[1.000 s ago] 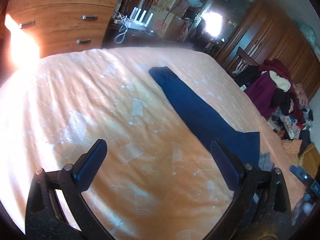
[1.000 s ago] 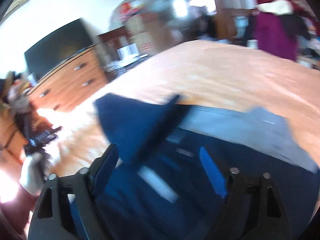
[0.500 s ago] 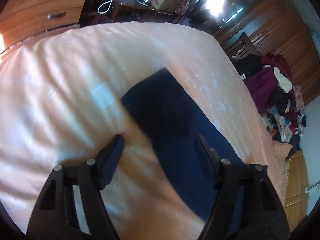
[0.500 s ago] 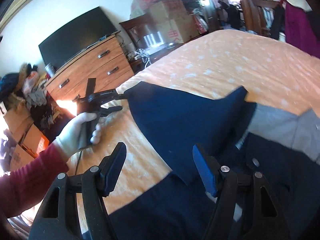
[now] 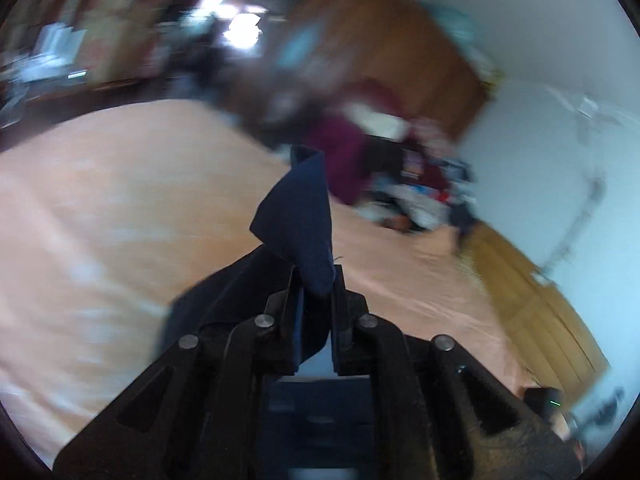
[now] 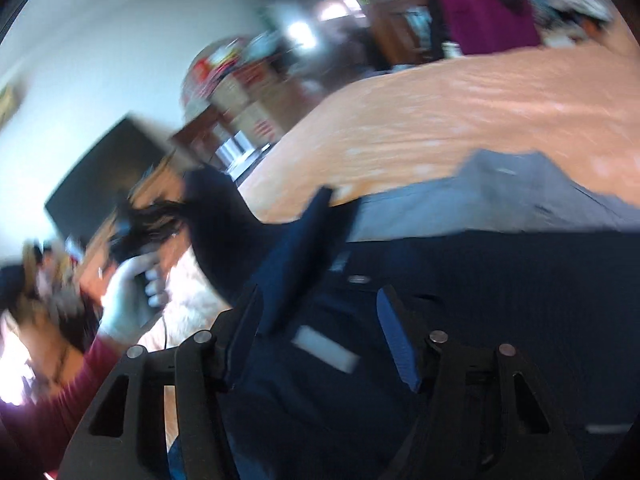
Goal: Fold small clothes
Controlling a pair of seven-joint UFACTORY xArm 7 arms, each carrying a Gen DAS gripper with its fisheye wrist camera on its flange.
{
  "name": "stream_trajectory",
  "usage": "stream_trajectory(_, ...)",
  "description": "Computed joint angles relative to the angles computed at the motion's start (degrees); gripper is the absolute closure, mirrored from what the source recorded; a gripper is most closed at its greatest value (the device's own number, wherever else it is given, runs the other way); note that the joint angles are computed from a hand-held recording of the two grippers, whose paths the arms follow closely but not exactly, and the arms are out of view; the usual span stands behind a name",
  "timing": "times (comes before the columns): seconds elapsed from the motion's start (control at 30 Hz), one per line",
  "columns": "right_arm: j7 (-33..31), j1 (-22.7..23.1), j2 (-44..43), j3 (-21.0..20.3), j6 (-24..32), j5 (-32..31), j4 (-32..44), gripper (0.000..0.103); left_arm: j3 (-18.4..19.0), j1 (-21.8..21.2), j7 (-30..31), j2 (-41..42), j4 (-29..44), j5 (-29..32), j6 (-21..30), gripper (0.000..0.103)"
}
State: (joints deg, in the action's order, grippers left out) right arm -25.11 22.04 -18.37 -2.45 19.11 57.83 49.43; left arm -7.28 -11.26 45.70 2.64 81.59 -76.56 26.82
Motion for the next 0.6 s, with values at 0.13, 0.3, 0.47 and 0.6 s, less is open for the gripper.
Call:
stream_trajectory(0.13,2.7,-4.0,-9.1,-3.6,2.7,-2.1,-7.2,0.035,-5.3,-6.1,-0.4,2.2,1.4,-1.7,6.3,0.083)
stream_trajectory(0.3,2.9,-6.2,-13.7,-10.6,9.5,-5.2,-10.8,0.033,-5.7,-9.9,-2.2,-3.8,-13.7,-0.7,1.7,0.081)
stream_trajectory(0.47,-3.4,-4.9,-4.7,-15.1,16.0,1.2,-5.1,0.028,-2.0,-10.6,-9.6,-11.6,-28.8,1.8,-1.7,0.072)
stream_trajectory(0.6,-3.8,-4.9,1.8,-14.6,21.7,7.3,-1.1,0.028,0.6,-10.1,-12.3,-14.3,-31.3,5.1,-1.4,0.068)
